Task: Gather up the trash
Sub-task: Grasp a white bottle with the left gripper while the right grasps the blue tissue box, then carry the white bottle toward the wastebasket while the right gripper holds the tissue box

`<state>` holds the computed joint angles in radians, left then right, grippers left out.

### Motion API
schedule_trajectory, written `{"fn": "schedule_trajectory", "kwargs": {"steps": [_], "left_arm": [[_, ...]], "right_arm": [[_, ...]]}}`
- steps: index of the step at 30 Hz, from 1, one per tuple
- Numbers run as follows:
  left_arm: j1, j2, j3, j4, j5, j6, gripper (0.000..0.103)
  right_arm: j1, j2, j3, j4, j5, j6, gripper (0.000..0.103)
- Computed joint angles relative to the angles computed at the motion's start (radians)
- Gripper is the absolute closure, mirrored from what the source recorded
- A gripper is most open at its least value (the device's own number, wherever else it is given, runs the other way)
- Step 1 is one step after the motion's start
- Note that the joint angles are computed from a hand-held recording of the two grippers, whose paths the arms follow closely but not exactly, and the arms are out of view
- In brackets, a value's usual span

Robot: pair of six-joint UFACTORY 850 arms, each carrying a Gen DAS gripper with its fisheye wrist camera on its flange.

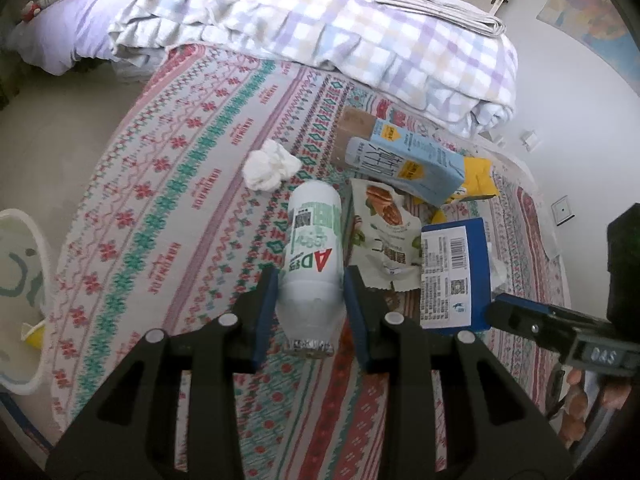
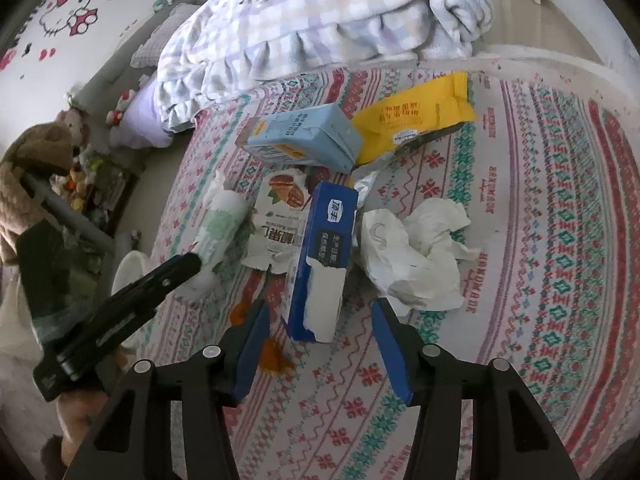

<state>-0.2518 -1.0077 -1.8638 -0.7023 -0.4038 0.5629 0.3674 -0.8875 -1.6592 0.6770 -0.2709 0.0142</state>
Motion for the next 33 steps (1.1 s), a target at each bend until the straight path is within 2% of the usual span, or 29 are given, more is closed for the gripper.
{"fn": "schedule_trajectory", "kwargs": {"steps": [6, 8, 9, 10, 11, 18, 19, 20, 22, 24, 25, 27, 29, 30, 33], "left_arm": [[0.017, 0.029, 0.036, -0.019, 0.008, 0.022, 0.068], [0.022, 0.041, 0.054, -0.041, 0.015, 0.046, 0.068], [0.026, 0.049, 0.064, -0.057, 0.017, 0.061, 0.068], [0.028, 0.055, 0.072, -0.069, 0.018, 0.074, 0.068], [0.031, 0.062, 0.08, -0.081, 0.02, 0.087, 0.068], [0.057, 0.117, 0.147, -0.183, 0.033, 0.193, 0.07], [0.062, 0.124, 0.155, -0.197, 0.034, 0.206, 0.072], [0.066, 0.13, 0.163, -0.21, 0.032, 0.219, 0.094], [0.072, 0.131, 0.162, -0.194, 0.021, 0.2, 0.102], [0.076, 0.131, 0.163, -0.171, 0.011, 0.192, 0.102], [0.077, 0.123, 0.151, -0.134, -0.017, 0.17, 0.101], [0.08, 0.113, 0.14, -0.072, -0.056, 0.125, 0.093], [0.077, 0.109, 0.138, -0.004, -0.068, 0.076, 0.058], [0.076, 0.112, 0.146, 0.001, -0.061, 0.077, 0.055], [0.074, 0.108, 0.144, 0.019, -0.082, 0.076, 0.053]], "right_arm": [[0.001, -0.035, -0.04, 0.101, -0.031, -0.084, 0.051], [0.003, -0.049, -0.057, 0.093, -0.042, -0.075, 0.057], [0.004, -0.057, -0.068, 0.086, -0.049, -0.067, 0.062], [0.005, -0.064, -0.077, 0.077, -0.054, -0.056, 0.071], [0.005, -0.069, -0.084, 0.065, -0.059, -0.044, 0.075], [0.023, -0.037, -0.06, 0.107, -0.016, -0.098, 0.076], [0.027, -0.03, -0.054, 0.107, -0.007, -0.1, 0.076], [0.031, -0.024, -0.049, 0.109, 0.002, -0.103, 0.076], [0.036, -0.02, -0.054, 0.089, 0.011, -0.085, 0.078], [0.041, -0.013, -0.051, 0.095, 0.019, -0.092, 0.078], [0.042, -0.012, -0.053, 0.096, 0.019, -0.094, 0.078], [0.047, -0.012, -0.058, 0.07, 0.02, -0.074, 0.078], [0.053, -0.014, -0.066, 0.007, 0.023, -0.02, 0.078], [0.056, -0.015, -0.069, -0.016, 0.023, 0.001, 0.078], [0.059, -0.021, -0.077, -0.08, 0.02, 0.061, 0.078]]}}
